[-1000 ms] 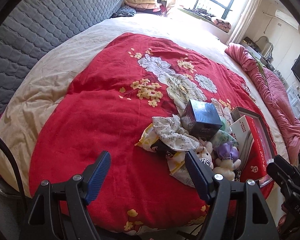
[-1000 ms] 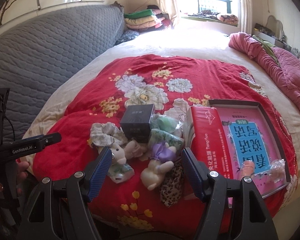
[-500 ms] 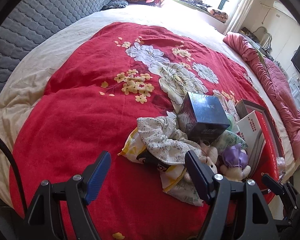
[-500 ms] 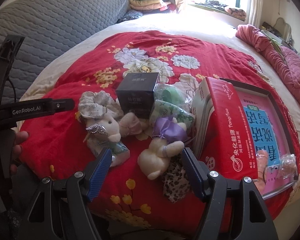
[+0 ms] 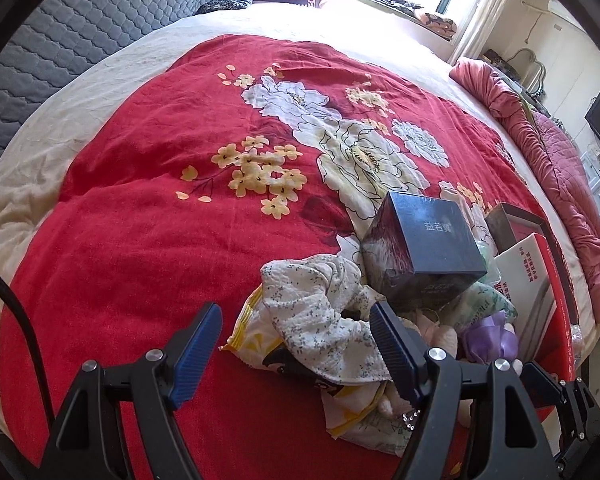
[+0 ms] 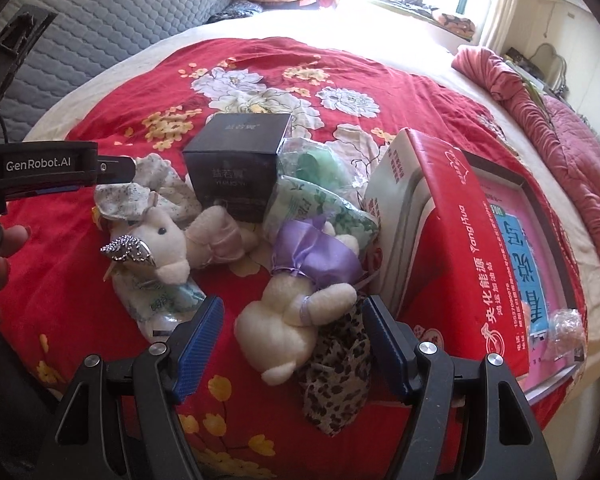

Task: Organize soft objects
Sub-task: 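Grasp the white floral scrunchie with the left tool while the right tool grasps the purple-bow bunny, then carry the scrunchie and plush bunny with both tools over the pink tray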

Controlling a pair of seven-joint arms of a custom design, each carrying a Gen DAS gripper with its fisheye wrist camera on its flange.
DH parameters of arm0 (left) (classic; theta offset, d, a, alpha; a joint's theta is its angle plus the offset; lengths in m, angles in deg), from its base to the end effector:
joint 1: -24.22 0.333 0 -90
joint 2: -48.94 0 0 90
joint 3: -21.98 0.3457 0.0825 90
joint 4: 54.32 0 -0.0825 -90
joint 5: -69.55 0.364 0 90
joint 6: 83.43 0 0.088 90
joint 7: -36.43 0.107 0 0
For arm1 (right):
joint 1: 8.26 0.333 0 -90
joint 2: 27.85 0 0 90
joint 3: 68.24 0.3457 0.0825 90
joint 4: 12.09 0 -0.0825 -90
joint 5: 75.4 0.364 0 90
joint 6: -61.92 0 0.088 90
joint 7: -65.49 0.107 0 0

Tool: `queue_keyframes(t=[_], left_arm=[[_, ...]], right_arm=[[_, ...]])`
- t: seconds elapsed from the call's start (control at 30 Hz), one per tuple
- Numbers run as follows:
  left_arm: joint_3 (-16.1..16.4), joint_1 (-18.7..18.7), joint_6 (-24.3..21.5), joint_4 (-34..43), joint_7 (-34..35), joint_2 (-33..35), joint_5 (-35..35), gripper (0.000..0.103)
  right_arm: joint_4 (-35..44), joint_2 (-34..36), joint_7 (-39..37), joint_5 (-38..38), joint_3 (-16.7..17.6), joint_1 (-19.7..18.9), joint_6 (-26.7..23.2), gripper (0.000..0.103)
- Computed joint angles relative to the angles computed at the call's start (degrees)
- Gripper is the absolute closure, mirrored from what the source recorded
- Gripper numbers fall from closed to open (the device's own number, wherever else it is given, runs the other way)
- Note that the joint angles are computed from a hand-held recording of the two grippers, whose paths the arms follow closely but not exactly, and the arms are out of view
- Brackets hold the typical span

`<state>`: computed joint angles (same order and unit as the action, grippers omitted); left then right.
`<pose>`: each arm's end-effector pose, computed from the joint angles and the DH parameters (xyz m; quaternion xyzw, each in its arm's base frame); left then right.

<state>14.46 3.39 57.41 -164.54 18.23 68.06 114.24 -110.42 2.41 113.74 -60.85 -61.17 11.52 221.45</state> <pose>0.5593 -0.2949 0.3799 -0.8997 0.3444 -0.1892 0.1900 0.6458 0.2975 0.3814 -0.9133 0.2932 -0.1470 0.2415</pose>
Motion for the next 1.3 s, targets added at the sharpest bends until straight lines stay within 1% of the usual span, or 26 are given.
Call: queue_keyframes(t=[0.07,0.1,0.17,0.2,0.27,0.3,0.37,0.4,0.43,0.47,0.53,0.57,0.6,0.63,0.67,0.8,0.87,1.1,1.3], left_arm=[[0.1,0.1,-0.1,0.1,0.2,0.2,-0.1,0.028],[0.1,0.2,0.2,0.1,0.2,0.3,0.0,0.030],[0.3,0.2,0.3,0.1,0.4,0.4,0.2,0.038],[0.3,0.2,-0.1,0.2,0.6,0.4,0.0,0.041],[0.2,0.3,-0.3,0.3,1.3,0.6,-0.4,0.053],[0.3,0.3,0.5,0.0,0.9,0.5,0.0,0.057],[0.2,0.5,1.1,-0.3,1.1,0.7,-0.3,0.069],[0.2,0.5,0.8,-0.1,1.6,0.8,-0.6,0.071],[0.3,0.3,0.3,-0.1,1.6,0.9,-0.4,0.074],[0.5,0.2,0.1,-0.2,1.4,0.9,0.0,0.081],[0.8,0.2,1.4,-0.9,0.4,0.6,1.1,0.092],[1.0,0.2,2.5,-1.5,-0.5,0.3,1.7,0.092],[1.3,0.1,3.7,-2.2,-2.1,-0.2,2.9,0.093],[1.6,-0.1,4.3,-2.8,-3.7,-0.6,4.1,0.094],[1.8,-0.3,4.4,-3.2,-5.2,-1.2,5.3,0.094],[1.3,-0.4,3.5,-4.2,-8.1,-2.9,8.1,0.095],[0.9,-0.3,2.8,-4.9,-9.8,-3.9,9.1,0.095],[-1.2,0.4,-0.3,-5.4,-10.1,-5.6,8.8,0.095],[-2.1,0.1,-1.4,-5.8,-11.1,-6.7,9.1,0.095]], right_arm=[[0.5,0.5,0.2,-0.5,-0.3,0.5,0.3,0.029],[0.7,0.7,0.9,-1.4,-1.1,1.4,0.5,0.029],[0.9,1.1,1.8,-3.2,-2.2,2.6,0.5,0.029],[0.8,1.4,3.0,-4.6,-3.4,3.7,1.2,0.029],[0.9,2.0,4.3,-6.7,-4.6,5.0,2.0,0.030],[1.1,2.4,5.4,-7.6,-5.3,5.6,2.3,0.032],[1.7,3.2,6.6,-9.2,-6.1,6.3,2.2,0.038],[2.1,3.7,7.2,-9.8,-6.3,6.5,2.1,0.039],[2.3,4.0,7.3,-9.9,-5.9,6.1,2.2,0.040],[2.4,4.2,7.2,-9.8,-5.5,5.7,2.6,0.042],[2.7,4.7,7.6,-9.6,-5.0,5.4,3.1,0.045],[3.1,5.0,7.7,-9.4,-4.7,5.1,2.9,0.049],[3.4,5.0,7.6,-8.9,-4.2,4.7,2.7,0.051],[3.7,5.0,7.3,-8.4,-3.6,4.2,2.6,0.055],[3.9,5.0,7.0,-7.9,-3.0,3.6,2.2,0.056],[4.3,4.7,5.8,-5.6,-1.3,1.9,1.2,0.057],[4.0,4.3,4.9,-4.6,-0.6,1.4,1.7,0.057],[2.6,2.1,-2.1,2.5,4.7,-2.7,2.0,0.057],[2.6,0.8,-7.1,9.1,7.1,-5.0,1.1,0.057]])
